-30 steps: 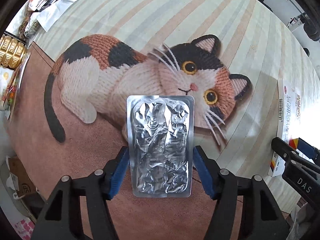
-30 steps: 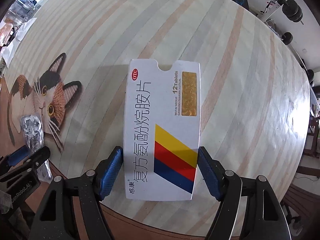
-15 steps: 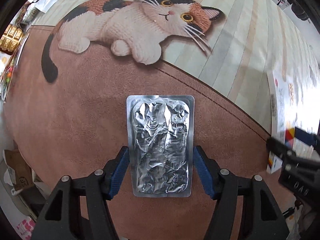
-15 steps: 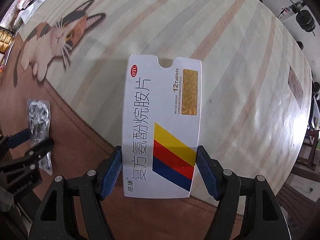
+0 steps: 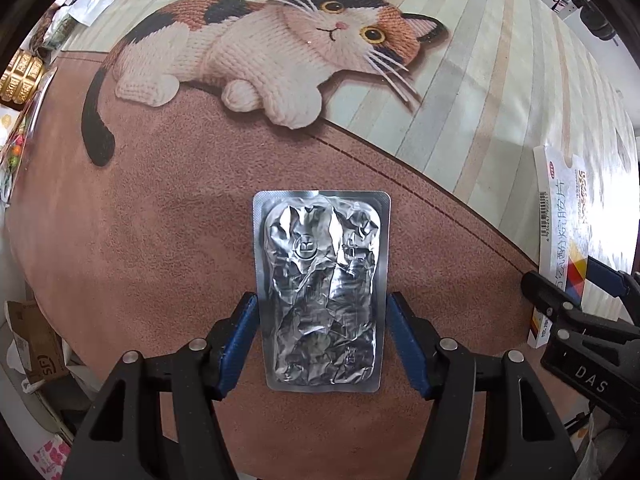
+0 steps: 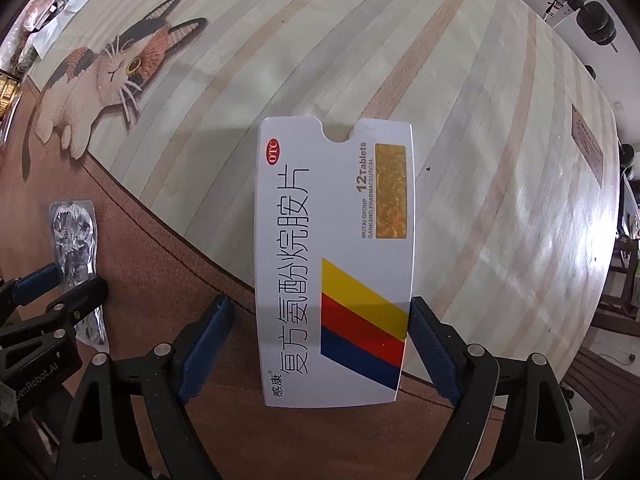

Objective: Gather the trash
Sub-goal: 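Grasp the silver foil blister pack with the left tool while the right tool grasps the white medicine box, then carry the foil pack and medicine box to the bin and release both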

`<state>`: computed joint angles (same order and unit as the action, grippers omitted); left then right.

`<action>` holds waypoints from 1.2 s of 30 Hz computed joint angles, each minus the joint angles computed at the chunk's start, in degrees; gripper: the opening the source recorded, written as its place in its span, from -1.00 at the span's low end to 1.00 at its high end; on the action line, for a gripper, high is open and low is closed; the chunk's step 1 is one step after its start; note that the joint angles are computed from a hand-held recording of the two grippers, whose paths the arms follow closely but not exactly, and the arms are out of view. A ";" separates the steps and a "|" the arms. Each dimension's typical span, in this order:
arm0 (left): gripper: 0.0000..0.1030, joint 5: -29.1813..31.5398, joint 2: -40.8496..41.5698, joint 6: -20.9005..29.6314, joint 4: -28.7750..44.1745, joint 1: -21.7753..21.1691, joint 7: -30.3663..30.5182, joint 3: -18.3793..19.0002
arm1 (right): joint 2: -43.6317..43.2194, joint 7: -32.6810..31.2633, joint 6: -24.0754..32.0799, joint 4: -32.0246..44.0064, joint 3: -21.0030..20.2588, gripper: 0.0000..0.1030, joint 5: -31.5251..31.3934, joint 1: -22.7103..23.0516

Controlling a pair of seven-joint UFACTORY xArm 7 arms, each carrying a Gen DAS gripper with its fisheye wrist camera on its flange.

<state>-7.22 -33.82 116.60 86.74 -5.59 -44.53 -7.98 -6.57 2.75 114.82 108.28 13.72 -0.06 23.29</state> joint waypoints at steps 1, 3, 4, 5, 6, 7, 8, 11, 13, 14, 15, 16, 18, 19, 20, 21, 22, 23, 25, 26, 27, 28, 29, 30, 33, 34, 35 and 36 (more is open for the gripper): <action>0.20 -0.50 0.00 0.21 0.52 -0.06 -0.57 -0.32 | -0.50 -0.44 -0.02 -0.07 -0.25 0.57 0.01 -0.14; 0.20 -0.96 -0.24 0.65 1.30 -0.21 -1.11 -0.49 | -0.94 -0.68 0.62 0.35 -0.89 0.43 1.17 -0.75; 0.20 -1.07 -0.54 0.51 1.41 -0.35 -1.03 -0.45 | -1.14 -1.01 1.04 0.43 -1.28 0.43 1.63 -1.13; 0.20 -1.29 -0.69 0.44 1.51 -0.44 -1.11 -0.49 | -2.42 -0.25 -0.22 -1.00 -1.31 0.43 1.29 -1.46; 0.20 -1.40 -0.87 0.55 1.72 -0.55 -1.09 -0.51 | -3.10 -0.54 -0.42 -1.39 -1.41 0.43 1.30 -1.74; 0.20 -1.27 -1.09 0.53 1.91 -0.69 -0.87 -0.63 | -3.22 -0.60 -0.36 -1.05 -1.50 0.43 1.54 -2.04; 0.20 -1.12 -1.20 0.65 2.24 -0.80 -0.69 -0.78 | -3.72 -0.08 -0.31 -0.90 -1.59 0.43 2.29 -2.32; 0.20 -0.72 -1.83 1.11 4.08 -0.86 -0.67 -1.28 | -5.14 0.59 -0.45 0.28 -1.85 0.43 3.96 -3.07; 0.20 -0.60 -2.50 1.66 5.71 -0.63 -0.95 -1.31 | -5.80 1.00 -0.07 1.58 -1.96 0.43 5.04 -3.51; 0.20 -0.60 -2.97 1.91 6.25 -0.49 -1.05 -1.20 | -6.13 1.27 0.19 2.25 -1.95 0.43 5.59 -3.67; 0.20 -0.46 -3.43 2.32 7.01 -0.30 -1.10 -1.09 | -6.45 1.35 0.82 3.35 -1.99 0.43 6.00 -3.83; 0.20 -0.24 -4.02 2.99 8.41 -0.05 -1.24 -1.00 | -6.50 1.68 1.43 4.60 -1.70 0.43 6.23 -3.87; 0.20 0.20 -5.02 4.43 10.94 0.41 -1.13 -0.81 | -5.51 3.10 3.33 9.20 -0.84 0.43 6.73 -3.80; 0.20 0.55 -5.28 5.21 12.37 0.75 -1.01 -0.90 | -5.54 3.97 4.35 11.02 -0.65 0.43 7.32 -3.70; 0.20 0.90 -5.79 5.73 13.36 1.04 -0.68 -0.77 | -3.85 5.42 6.04 15.25 0.46 0.43 7.10 -3.32; 0.20 1.18 -6.64 6.44 14.37 1.34 -0.40 -0.58 | -2.95 6.63 7.43 18.41 1.24 0.43 7.00 -2.83; 0.20 1.58 -7.11 7.93 16.78 1.78 -0.32 -0.90 | -1.60 9.33 9.74 23.19 2.77 0.43 6.69 -1.97; 0.20 1.72 -7.36 9.06 18.41 2.23 -0.19 -1.10 | -1.40 11.04 11.18 25.58 3.28 0.43 7.18 -1.35; 0.20 1.50 -8.46 12.41 22.63 2.97 -0.13 -1.31 | -3.75 15.25 11.47 25.43 4.40 0.43 8.36 0.17; 0.20 1.36 -9.03 13.89 24.10 3.35 0.03 -1.20 | -5.56 17.30 11.64 24.82 4.60 0.43 9.86 0.53; 0.20 0.93 -10.43 14.96 24.49 3.65 0.05 -0.83 | -7.38 18.97 11.25 23.29 5.17 0.43 10.77 0.72; 0.20 0.04 -11.29 17.38 26.63 4.06 -0.49 -0.76 | -9.54 20.71 10.44 21.15 5.80 0.43 11.80 0.80; 0.20 -0.90 -12.41 19.79 28.17 4.37 -1.01 -0.44 | -11.82 22.59 10.59 19.88 5.93 0.43 13.42 0.79; 0.20 -2.00 -13.92 20.44 27.44 4.86 -1.51 -0.30 | -15.06 24.68 9.50 16.32 6.14 0.43 15.62 0.79; 0.20 -6.56 -18.56 26.09 27.53 5.41 -4.34 1.27 | -23.63 30.61 8.48 7.90 6.10 0.43 22.61 0.83; 0.20 -8.34 -21.10 27.51 25.73 5.63 -5.42 1.96 | -26.68 32.67 8.44 4.91 6.16 0.43 25.25 1.04; 0.20 -9.99 -22.63 29.34 25.21 5.89 -6.57 2.55 | -29.75 34.39 8.46 1.77 6.28 0.43 27.65 1.34; 0.20 -12.09 -25.26 30.78 22.93 6.29 -7.88 3.39 | -32.57 35.27 8.14 -1.68 6.11 0.43 29.64 1.67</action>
<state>-19.31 -59.08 147.38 109.67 0.70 -52.41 -4.59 -39.14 38.02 122.95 106.60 19.83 29.58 24.96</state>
